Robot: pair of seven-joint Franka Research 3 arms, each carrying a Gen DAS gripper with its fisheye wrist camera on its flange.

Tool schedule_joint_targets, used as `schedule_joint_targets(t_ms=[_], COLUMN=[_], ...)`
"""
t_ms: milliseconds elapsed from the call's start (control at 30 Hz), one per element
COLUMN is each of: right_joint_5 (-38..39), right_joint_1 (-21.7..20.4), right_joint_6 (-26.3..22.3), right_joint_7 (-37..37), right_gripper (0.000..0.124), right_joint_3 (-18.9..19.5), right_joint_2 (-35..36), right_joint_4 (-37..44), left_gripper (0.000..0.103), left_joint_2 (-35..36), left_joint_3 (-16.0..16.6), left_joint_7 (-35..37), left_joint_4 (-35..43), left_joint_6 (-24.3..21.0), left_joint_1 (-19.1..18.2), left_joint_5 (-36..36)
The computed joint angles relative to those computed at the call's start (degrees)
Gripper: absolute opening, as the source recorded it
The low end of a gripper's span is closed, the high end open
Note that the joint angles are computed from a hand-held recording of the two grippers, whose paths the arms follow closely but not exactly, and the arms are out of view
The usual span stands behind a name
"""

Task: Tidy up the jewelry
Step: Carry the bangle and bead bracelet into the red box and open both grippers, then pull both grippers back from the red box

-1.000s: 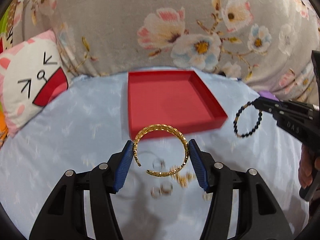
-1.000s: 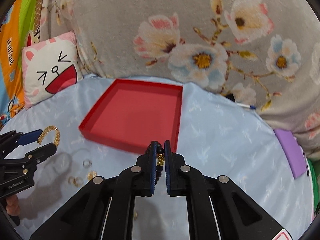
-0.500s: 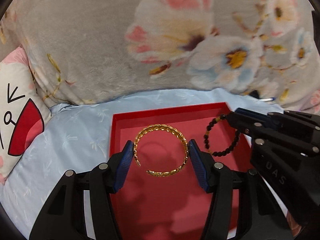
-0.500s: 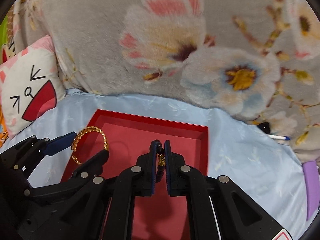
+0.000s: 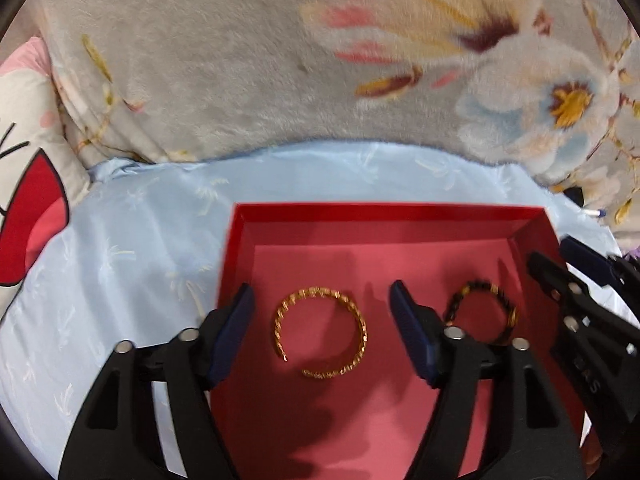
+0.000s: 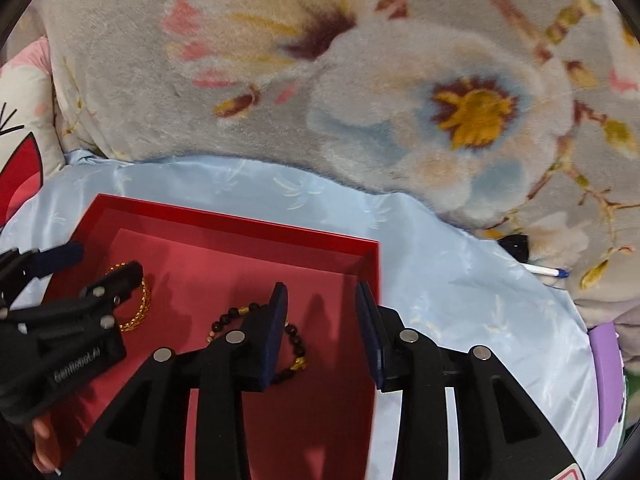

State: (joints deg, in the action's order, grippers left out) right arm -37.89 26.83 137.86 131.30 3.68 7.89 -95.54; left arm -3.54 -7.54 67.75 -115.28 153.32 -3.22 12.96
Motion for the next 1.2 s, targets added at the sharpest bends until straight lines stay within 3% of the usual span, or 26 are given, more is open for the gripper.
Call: schedule_joint_targets(t_ms=[133, 200, 367, 533, 700, 833, 1000, 1200], right_joint_5=[-1.2, 1.6, 6.6, 14.2, 20.5, 25.3, 29.3, 32.8], right_joint_1=[-1.3, -2.5, -3.2, -1.7, -1.2, 0.0, -1.4, -3.2], right_joint_6=[6.0, 9.9, 12.4, 12.2, 11.3, 11.6, 14.8, 16.9], right_joint_7=[3.0, 2.3, -0.6, -3.0, -3.2, -4.8, -6.5, -9.5], right_gripper=[0.038, 0.040, 0.040, 0.040, 0.040, 0.040, 0.040, 0.040], right_joint_3=[1.1, 2.1, 5.1, 7.4, 11.0, 12.9, 15.8, 17.5], right_joint_2=[-9.1, -15.4, -27.6, -39.4, -48.3, -51.9, -52.1, -49.0], right_joint_4=[-11.1, -18.7, -32.6, -44.9, -53.6, -57.5, -58.9, -58.0], left_gripper=[0.078, 0.085, 0.088, 0.091, 0.091, 0.091, 0.091, 0.091], left_joint_2=[-5.7, -10.4, -24.5, -36.8, -47.2, -54.2, -61.8, -64.4], left_joint_3=[0.4, 1.1, 0.3, 3.1, 3.5, 2.6, 1.0, 3.9], left_joint_7=[-0.4, 1.1, 1.6, 4.1, 4.2, 4.2, 3.3, 4.4], left_joint_4=[-5.7, -10.1, -22.6, -32.8, -41.7, -47.7, -52.4, -53.8], left_joint_6=[5.0, 7.1, 8.6, 3.9, -1.1, -3.6, -5.6, -8.2], left_joint_1=[0.0, -0.7, -0.4, -5.2, -7.9, -9.9, -12.0, -14.5], left_joint_5=[0.5, -0.9, 1.7, -0.4, -2.9, -3.7, -3.0, -5.0])
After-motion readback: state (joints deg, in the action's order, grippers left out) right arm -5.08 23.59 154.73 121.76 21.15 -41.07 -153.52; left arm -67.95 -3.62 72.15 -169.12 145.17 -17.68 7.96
